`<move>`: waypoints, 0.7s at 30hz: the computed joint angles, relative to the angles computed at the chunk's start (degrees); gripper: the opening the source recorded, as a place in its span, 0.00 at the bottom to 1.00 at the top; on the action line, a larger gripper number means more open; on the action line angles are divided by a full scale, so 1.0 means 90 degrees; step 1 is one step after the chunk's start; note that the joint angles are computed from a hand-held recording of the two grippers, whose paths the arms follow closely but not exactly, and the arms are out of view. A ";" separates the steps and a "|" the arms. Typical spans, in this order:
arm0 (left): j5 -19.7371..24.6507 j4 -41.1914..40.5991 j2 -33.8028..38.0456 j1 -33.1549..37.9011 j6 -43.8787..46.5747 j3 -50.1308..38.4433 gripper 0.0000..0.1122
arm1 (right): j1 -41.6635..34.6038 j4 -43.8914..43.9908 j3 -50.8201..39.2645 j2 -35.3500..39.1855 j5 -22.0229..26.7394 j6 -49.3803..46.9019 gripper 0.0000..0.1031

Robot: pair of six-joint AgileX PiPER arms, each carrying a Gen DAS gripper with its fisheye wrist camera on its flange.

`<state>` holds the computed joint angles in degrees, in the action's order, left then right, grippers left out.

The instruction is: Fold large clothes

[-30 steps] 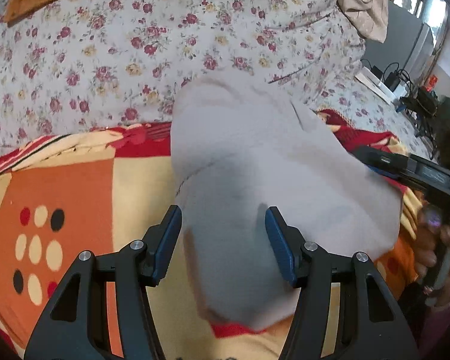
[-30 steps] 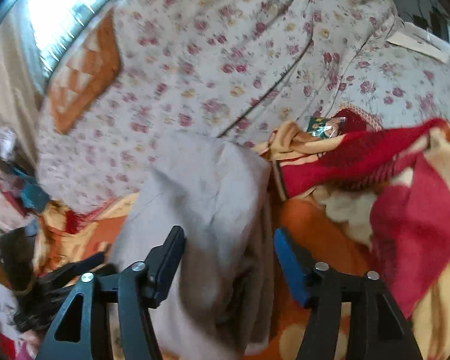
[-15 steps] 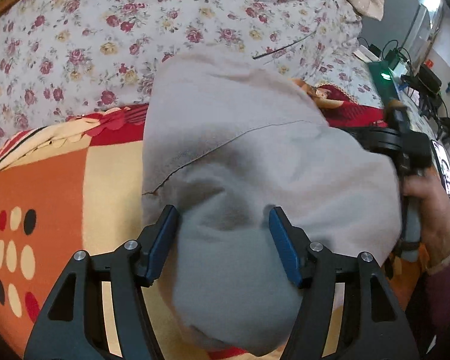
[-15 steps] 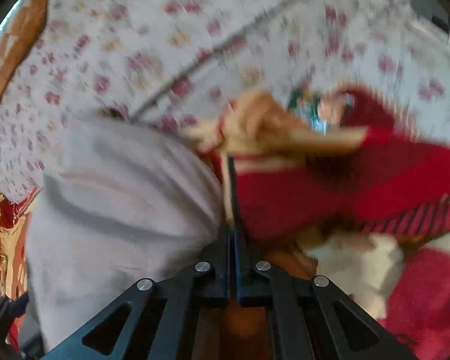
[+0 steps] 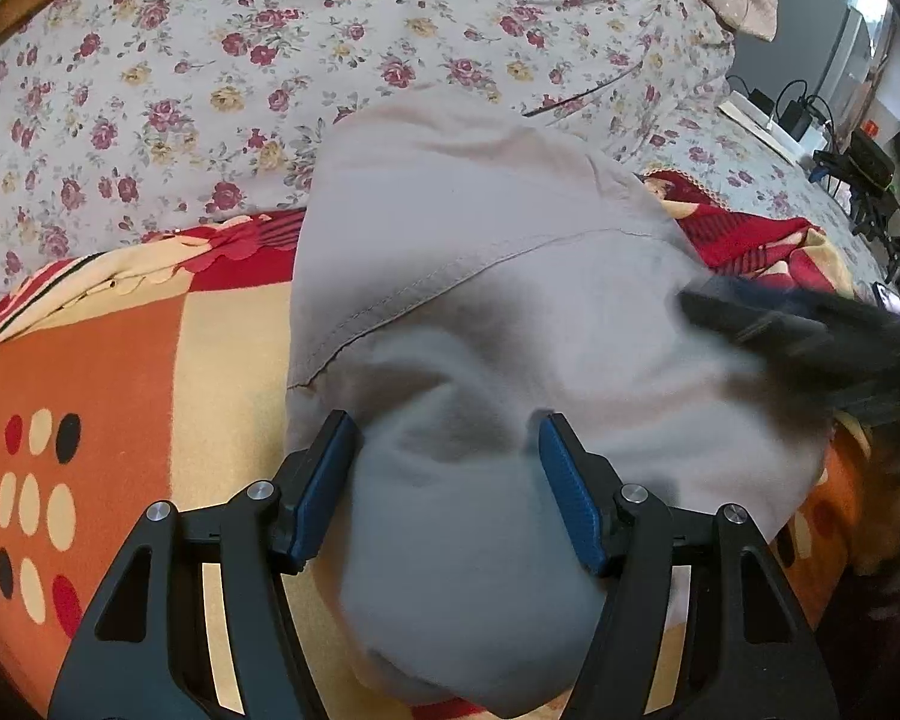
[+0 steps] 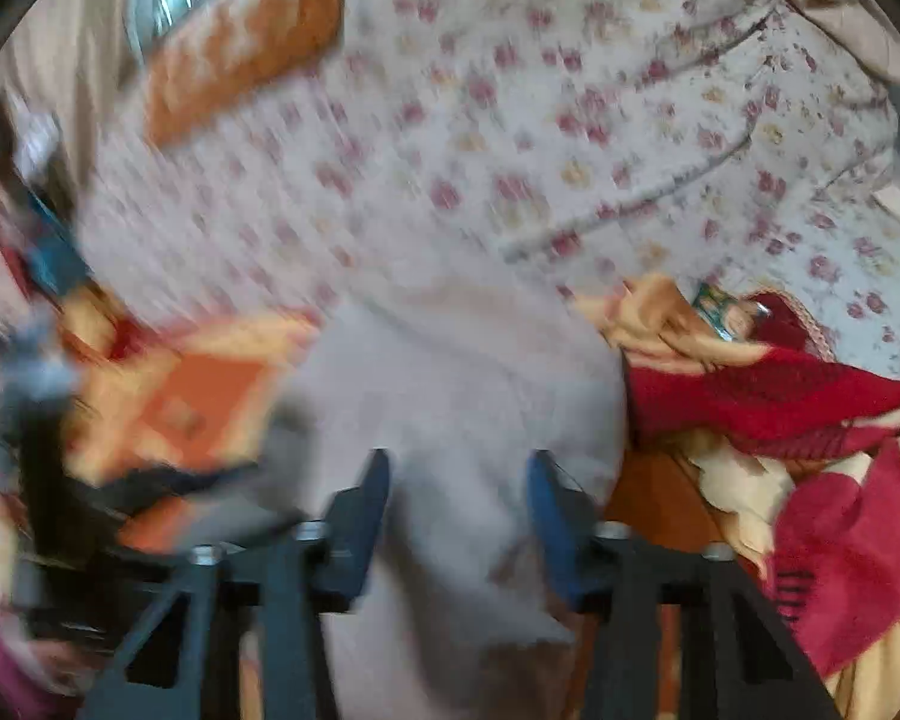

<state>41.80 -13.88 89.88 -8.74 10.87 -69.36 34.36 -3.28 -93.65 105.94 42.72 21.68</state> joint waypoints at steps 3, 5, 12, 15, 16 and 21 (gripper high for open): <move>-0.0031 0.0108 -0.0031 -0.0048 -0.0005 0.0042 0.62 | -0.0106 -0.0200 0.0467 0.0408 -0.0477 0.0489 0.33; 0.0026 0.0025 -0.0030 -0.0008 0.0053 0.0011 0.62 | -0.0332 0.0396 0.0752 0.0246 -0.0797 0.0184 0.34; 0.1264 -0.1989 0.0213 0.1206 0.1398 -0.0492 0.62 | -0.0539 0.0943 0.0882 -0.0282 -0.0612 -0.0359 0.67; 0.1745 -0.2920 0.0517 0.1914 0.1860 -0.0650 0.72 | -0.0869 0.1893 0.1412 -0.0606 -0.0933 -0.0925 0.84; 0.1851 -0.3213 0.0662 0.2115 0.1946 -0.0672 0.74 | -0.0998 0.2391 0.1398 -0.0540 -0.0938 -0.1298 0.84; 0.2691 -0.4122 0.1525 0.2458 0.2200 -0.0968 0.74 | -0.1432 0.4699 0.1105 0.0139 -0.0502 -0.3173 0.84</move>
<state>66.03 -50.98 103.61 13.38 30.67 -78.07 21.48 39.01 -83.71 107.19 38.20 -6.87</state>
